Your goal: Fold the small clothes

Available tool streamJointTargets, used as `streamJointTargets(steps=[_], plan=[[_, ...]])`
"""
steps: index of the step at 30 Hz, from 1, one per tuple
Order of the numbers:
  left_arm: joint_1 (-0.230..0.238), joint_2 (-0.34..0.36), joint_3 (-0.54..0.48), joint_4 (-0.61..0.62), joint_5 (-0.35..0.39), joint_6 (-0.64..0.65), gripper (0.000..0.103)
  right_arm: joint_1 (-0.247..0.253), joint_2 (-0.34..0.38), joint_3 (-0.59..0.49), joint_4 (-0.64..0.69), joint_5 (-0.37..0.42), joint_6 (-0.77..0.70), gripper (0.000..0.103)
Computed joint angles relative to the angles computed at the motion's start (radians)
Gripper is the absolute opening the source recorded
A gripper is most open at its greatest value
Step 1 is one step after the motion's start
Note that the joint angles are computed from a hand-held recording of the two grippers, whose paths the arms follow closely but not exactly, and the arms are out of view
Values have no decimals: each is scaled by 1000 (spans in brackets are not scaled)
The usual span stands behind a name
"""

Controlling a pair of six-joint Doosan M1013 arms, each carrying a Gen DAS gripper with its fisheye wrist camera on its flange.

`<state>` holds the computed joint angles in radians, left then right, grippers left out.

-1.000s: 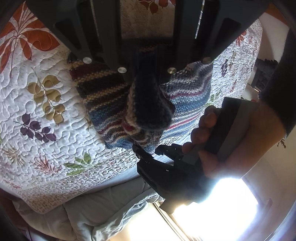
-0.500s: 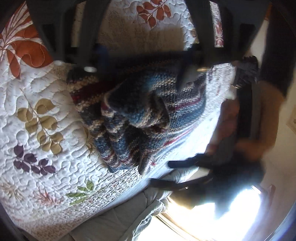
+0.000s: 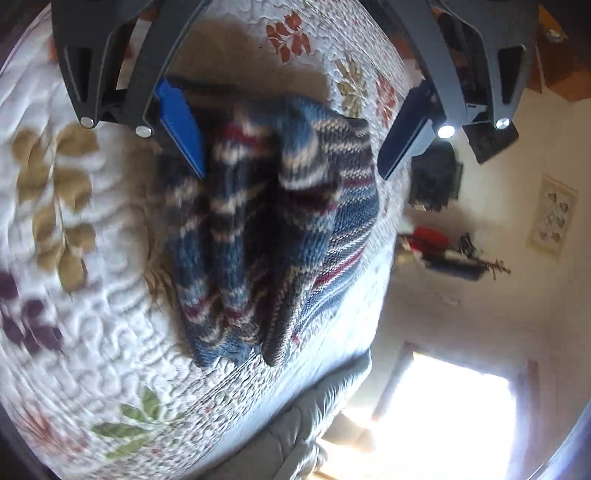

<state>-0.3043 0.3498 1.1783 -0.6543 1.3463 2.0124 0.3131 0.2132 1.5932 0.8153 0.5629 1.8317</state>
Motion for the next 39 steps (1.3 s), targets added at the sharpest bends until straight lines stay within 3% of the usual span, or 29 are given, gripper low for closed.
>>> streamJointTargets(steps=[5,10,12,15,16,17,19,24,29,32,36,39], plan=[[32,-53,132,-78,-7,4,78,-36,106,-205,-205,276,84,92],[50,-72,220,-144,9,-16,78,1,225,-429,-398,520,117,95],[52,-73,232,-143,16,-20,78,18,253,-484,-464,568,125,95],[58,-76,244,-148,10,-21,78,22,259,-497,-490,567,116,85],[60,-74,246,-154,16,-22,78,17,252,-487,-475,559,107,65],[62,-74,250,-155,19,-19,78,12,246,-479,-471,556,110,38],[64,-77,259,-154,19,-13,78,2,230,-446,-447,539,114,29],[63,-75,267,-152,31,-34,78,22,234,-470,-519,535,149,24],[75,-86,268,-165,32,-15,78,37,183,-471,-636,487,199,23],[82,-84,256,-168,43,-10,78,34,151,-420,-689,477,256,23],[78,-69,218,-175,50,-2,78,14,129,-309,-646,449,303,24],[71,-53,161,-221,26,32,78,10,109,-237,-598,345,296,31]])
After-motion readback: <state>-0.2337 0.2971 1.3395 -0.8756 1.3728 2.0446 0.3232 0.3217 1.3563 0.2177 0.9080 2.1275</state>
